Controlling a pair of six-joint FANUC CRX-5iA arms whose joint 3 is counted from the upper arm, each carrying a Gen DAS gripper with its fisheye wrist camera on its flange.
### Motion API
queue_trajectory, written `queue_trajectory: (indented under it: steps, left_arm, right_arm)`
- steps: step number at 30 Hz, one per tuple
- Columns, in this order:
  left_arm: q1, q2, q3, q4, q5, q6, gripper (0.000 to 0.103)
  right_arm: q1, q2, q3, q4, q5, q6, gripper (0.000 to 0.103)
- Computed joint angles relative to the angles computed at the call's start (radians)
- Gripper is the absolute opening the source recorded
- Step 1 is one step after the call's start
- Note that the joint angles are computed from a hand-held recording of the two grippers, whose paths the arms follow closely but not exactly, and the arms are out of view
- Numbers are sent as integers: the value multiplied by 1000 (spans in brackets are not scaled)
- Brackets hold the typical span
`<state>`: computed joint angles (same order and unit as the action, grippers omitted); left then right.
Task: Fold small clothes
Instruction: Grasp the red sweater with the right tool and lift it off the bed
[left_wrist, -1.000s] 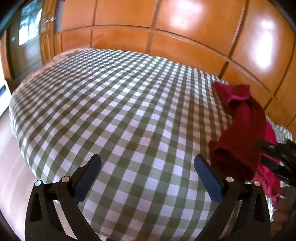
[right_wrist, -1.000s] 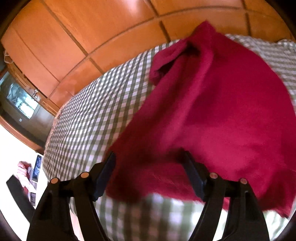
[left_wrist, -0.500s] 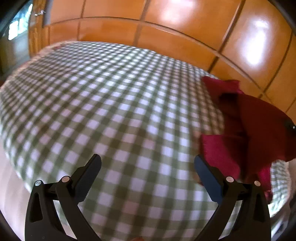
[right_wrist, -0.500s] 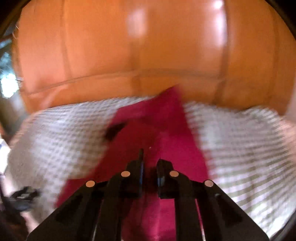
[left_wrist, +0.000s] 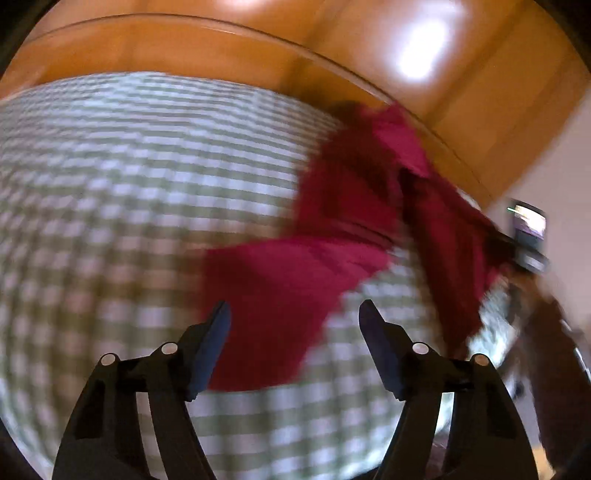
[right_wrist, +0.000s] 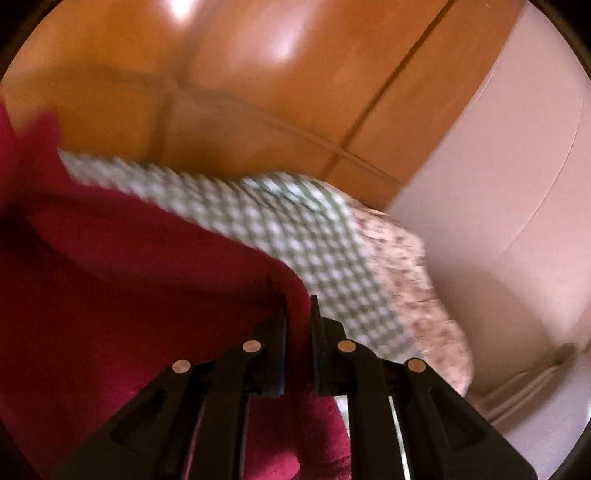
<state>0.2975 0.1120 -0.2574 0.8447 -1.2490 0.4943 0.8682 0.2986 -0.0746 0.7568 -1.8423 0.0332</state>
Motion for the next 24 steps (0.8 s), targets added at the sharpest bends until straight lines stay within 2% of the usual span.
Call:
queue_trajectory:
  steps: [5,7,10,12,14,17,19,22,24]
  left_arm:
    - [-108,-6,-13,-24,-29,-25,71]
    - [-156,-28,-21,-74,38,-9,71]
    - [-215,-96,-72,-139,255,-2,71]
    - [-231,-118,-94,-146,327,-10,71]
    - [-239,-124,-98,-170,375,-14,71]
    - [-244,-126,-116,-196,481,-29,71]
    - [-228,-116,-111,-213,513,-22,71]
    - [-210,-68,-45,-290,506,102,71]
    - [-186,-35,-7,-295,488,164,71]
  right_arm:
    - [-52,-64,-117,-174,-2,-62,9]
    - [-40,-97,-174,-214,-4,-76,9]
    - [-6,-140,-213,-245,9,-97,13]
    - [25,-201,-248,-249,48,-153,19]
    - [54,-237,-263,-228,52,-192,45]
    - [121,-279,-248,-172,73,-231,50]
    - [169,-295,-224,-115,123,-234,52]
    - [228,-288,-174,-19,288,-187,52]
    - [234,-252,-122,19,418,-123,51]
